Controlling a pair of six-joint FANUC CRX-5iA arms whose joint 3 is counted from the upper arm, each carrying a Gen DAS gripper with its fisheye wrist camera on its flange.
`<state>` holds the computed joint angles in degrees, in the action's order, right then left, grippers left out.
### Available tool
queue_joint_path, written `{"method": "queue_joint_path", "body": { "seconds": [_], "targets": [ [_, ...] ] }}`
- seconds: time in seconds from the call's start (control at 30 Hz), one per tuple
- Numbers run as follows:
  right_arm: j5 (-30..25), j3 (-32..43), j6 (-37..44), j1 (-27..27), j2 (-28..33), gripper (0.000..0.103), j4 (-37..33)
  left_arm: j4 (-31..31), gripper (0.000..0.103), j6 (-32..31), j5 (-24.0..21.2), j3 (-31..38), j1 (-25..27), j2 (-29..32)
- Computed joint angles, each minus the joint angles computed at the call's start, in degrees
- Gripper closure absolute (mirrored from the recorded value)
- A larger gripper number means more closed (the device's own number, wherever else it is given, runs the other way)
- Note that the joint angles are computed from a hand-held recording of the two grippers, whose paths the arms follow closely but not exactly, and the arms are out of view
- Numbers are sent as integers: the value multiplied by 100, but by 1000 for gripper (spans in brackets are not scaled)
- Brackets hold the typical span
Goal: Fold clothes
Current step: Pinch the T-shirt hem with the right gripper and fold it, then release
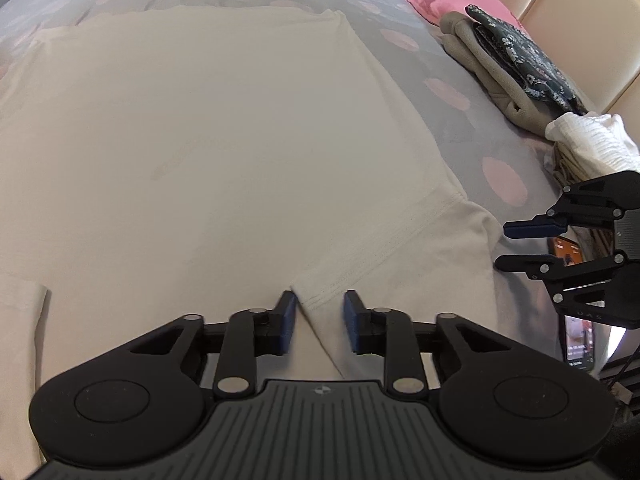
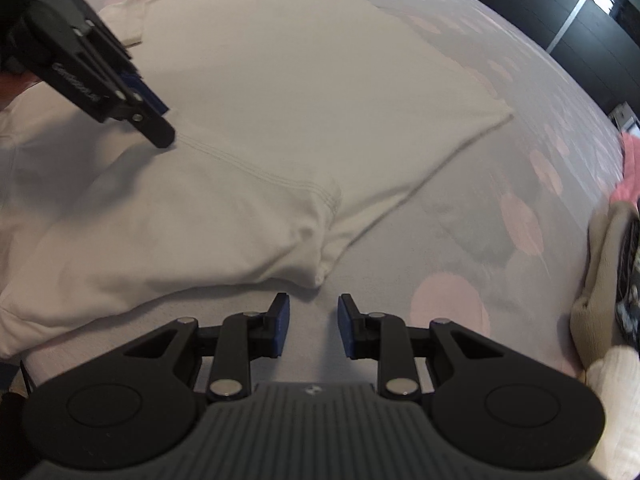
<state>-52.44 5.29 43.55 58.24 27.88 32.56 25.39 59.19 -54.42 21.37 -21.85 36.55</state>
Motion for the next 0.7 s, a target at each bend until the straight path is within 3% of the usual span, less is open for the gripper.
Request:
{"method": "queue_joint_path", "body": {
  "seconds": [0.03, 0.07, 0.1, 0.13, 0.3, 0.43, 0.53, 0.6, 0.67, 0.7],
  "targets": [
    [7, 8, 65, 3, 31, 75, 38, -43, 92, 1, 110, -62, -25, -36],
    [3, 25, 131, 5, 67, 80, 73, -55, 97, -12, 202, -121, -34, -67],
    [14, 32, 184, 8, 91, 91, 84, -22, 98, -13, 254, -168, -27, -89],
    [-10, 53, 199, 4, 114, 93, 76, 22, 101, -8, 296, -210, -17, -108],
    [-152, 218, -25, -99, 142, 98, -237, -311, 102, 140, 435, -167, -34, -147],
    [-265, 332, 9, -93, 199, 98, -310, 69, 103, -93, 455, -273, 30, -104],
    [-554, 494, 37, -70, 214, 97, -422, 235, 101, -234, 469, -342, 73, -125],
    [-730, 512, -127, -82, 171, 96, -425, 455, 94, -322, 529, -481, 146, -186],
    [-580, 303, -645, -89, 15, 96, -232, 591, 83, -382, 604, -615, 212, -266],
    [-333, 136, -1046, -110, -92, 96, -101, 648, 83, -433, 634, -679, 238, -307]
  ]
}}
